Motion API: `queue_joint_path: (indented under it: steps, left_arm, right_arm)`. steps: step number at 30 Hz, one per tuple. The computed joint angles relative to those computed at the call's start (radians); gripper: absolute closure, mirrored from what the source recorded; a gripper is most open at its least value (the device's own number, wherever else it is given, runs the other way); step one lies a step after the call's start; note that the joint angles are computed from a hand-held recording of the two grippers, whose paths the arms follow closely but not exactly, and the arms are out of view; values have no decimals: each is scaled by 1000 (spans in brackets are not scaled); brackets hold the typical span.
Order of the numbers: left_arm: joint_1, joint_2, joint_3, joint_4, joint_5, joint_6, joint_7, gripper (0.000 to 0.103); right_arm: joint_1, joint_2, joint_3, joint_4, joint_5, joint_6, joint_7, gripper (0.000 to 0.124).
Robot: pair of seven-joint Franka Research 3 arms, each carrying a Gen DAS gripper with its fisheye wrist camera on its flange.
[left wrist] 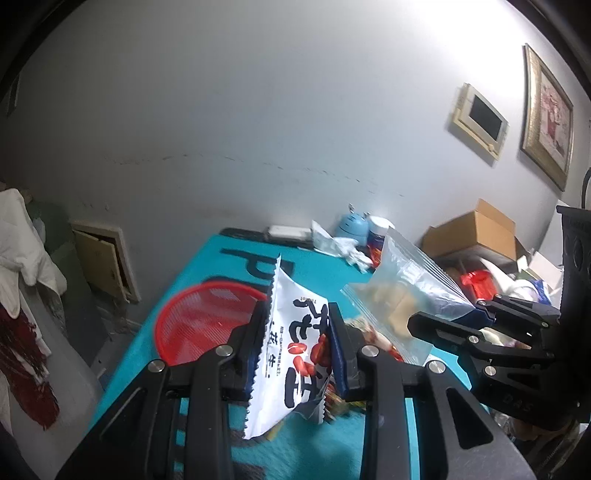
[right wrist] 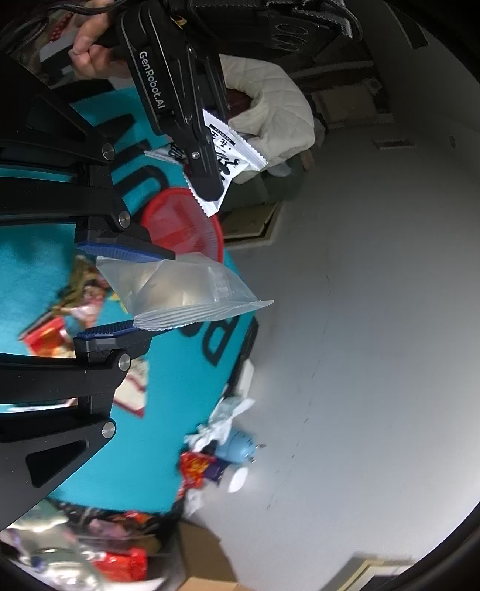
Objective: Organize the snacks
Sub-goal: 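Carry the white packet and clear bag over the red basket with both grippers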
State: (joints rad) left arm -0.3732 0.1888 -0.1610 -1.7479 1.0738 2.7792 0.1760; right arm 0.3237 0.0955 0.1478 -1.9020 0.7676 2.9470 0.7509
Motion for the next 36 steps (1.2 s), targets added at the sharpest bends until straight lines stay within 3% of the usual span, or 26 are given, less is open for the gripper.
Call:
queue_joint_path:
  steps: [8,13,23,36]
  left_arm:
    - [40,52,25,52,-73,37,100,73]
    - [39,89,55,84,-97,16,136,73]
    - [76,202,58,166,-299,-36,342,73]
    - [65,305,71,256,-467,-101,492,73]
  right_arm:
    - [4,149,17,189,-106,-30,71,95]
    - [25,249,7,301,-222,-46,158,95]
    - [59,455,-23,555,-407,-187,325,95]
    - [62,574,-40,680,-489,-287,435,92]
